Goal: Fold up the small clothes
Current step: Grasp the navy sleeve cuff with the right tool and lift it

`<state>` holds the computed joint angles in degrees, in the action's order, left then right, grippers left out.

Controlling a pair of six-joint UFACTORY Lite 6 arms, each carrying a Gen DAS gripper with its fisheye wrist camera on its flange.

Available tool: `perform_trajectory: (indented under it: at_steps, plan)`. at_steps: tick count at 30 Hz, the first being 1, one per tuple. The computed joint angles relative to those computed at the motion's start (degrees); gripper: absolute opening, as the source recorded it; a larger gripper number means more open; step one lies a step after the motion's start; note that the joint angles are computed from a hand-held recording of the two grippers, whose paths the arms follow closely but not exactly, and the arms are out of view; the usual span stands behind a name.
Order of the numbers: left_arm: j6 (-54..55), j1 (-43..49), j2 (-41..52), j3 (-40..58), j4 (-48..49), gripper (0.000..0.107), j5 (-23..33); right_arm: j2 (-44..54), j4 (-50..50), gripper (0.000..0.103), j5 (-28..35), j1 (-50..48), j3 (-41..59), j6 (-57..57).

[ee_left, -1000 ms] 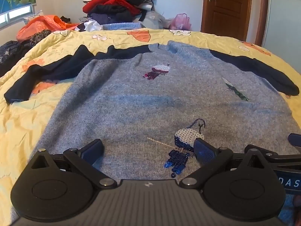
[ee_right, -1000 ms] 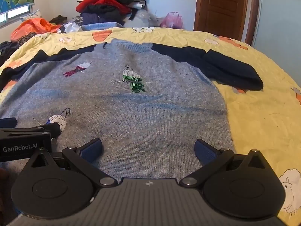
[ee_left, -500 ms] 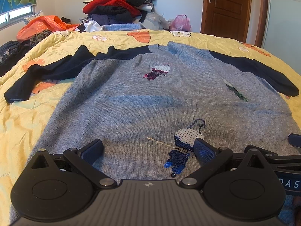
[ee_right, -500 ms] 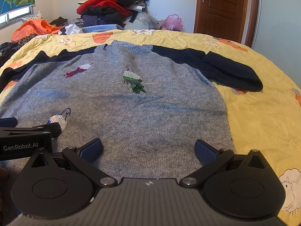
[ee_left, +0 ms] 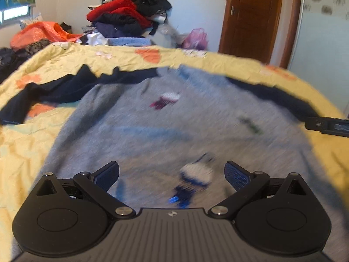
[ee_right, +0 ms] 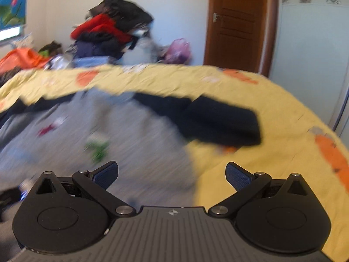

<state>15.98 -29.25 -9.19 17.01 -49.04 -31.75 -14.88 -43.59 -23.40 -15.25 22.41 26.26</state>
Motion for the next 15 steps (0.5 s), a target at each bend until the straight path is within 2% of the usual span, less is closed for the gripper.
perform_trajectory:
  at_steps: [2,3,5,7,8,10,12,15]
  plan:
    - [-10.6,1.3,-2.5,-0.2,10.6,0.103,1.8,9.5,-2.3,0.103,0.1,-2.9,9.6,-0.1]
    - [-16.6,2.1,-2.9,0.2,16.6,0.103,2.5,13.8,-7.1,0.102,-1.1,-4.3,14.0,3.1]
    - [-28.6,3.6,-0.8,2.1,28.0,0.103,2.0,23.0,-16.5,0.088,-1.2,-5.0,23.8,10.0]
    - [-39.8,5.5,3.9,5.0,39.7,0.103,0.3,30.1,-17.7,0.064,3.6,-2.4,31.9,9.8]
    - [-42.6,6.0,6.2,7.0,42.9,0.103,0.8,33.1,-17.4,0.060,5.2,-1.1,35.2,8.6]
    - [-48.3,7.3,10.3,10.5,48.6,0.103,1.5,38.6,-20.0,0.058,6.6,0.5,41.2,11.0]
    - [-56.1,9.1,12.8,12.0,56.1,0.103,0.4,43.2,-28.6,0.058,6.3,0.9,47.2,21.0]
    - [-65.1,11.8,16.7,14.0,65.7,0.103,-2.3,46.1,-35.3,0.059,5.6,1.8,51.5,26.1]
